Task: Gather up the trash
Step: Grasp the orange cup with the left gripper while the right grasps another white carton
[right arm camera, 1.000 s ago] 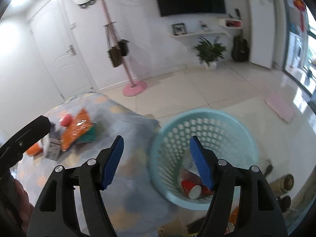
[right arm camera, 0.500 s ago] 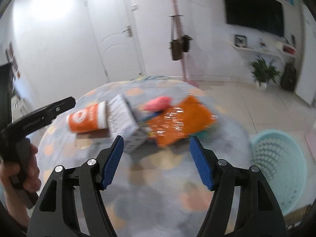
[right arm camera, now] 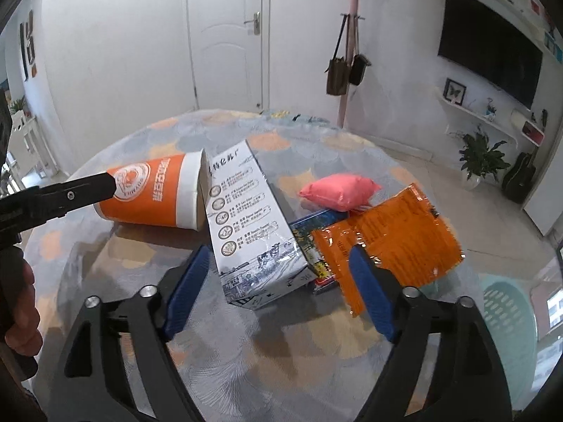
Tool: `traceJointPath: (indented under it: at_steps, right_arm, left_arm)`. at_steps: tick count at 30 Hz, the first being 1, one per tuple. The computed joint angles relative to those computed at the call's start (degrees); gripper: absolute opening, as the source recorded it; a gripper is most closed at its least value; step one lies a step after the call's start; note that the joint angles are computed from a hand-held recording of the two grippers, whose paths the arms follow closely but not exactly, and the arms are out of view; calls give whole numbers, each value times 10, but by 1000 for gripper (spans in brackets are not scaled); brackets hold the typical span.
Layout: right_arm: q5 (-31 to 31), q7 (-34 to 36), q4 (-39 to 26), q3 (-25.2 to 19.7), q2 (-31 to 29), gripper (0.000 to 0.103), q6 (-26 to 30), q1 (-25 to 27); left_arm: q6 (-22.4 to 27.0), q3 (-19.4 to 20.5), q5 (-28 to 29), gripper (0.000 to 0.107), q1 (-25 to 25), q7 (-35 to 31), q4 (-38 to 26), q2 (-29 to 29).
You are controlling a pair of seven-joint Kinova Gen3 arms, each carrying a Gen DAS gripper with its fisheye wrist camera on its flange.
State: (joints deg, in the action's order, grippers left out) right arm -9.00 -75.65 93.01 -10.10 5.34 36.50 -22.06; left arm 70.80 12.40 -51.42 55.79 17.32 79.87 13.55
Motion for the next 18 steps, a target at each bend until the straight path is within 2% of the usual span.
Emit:
traceJointPath:
  at_steps: [6,7,9,11,12,14,16,18]
  right_arm:
    - [10,4,1,-3,9,77,4,-8]
    - [16,-2,3,-3,9,67,1,-12]
    - [44,-24,9,4,7,57,-2,-28]
    - [43,-23,16,28,3,56,-7,-49]
    - [29,-12,17,28,1,55,-5,-44]
    - [-18,18,11,0,4,55,12,-1]
    - [-65,48,14,-34,1,55,22,50]
    - [-102,82,23,-36,-7,55,27,69]
  left_arm:
    - [-37,5,8,72,0,-10,8,0]
    - [-42,6,8,71,3,-10,6,2]
    - [-72,5,14,71,5,-15,16,-5]
    - [-114,14,28,71,-5,-30,32,-16]
    - [-138,13,39,71,-6,-44,38,-21]
    - [-156,41,63,71,-27,-91,32,-23]
    - [-137,50,69,71,-19,-136,14,-17]
    - [-101,31,56,72,16,-151,-6,-12]
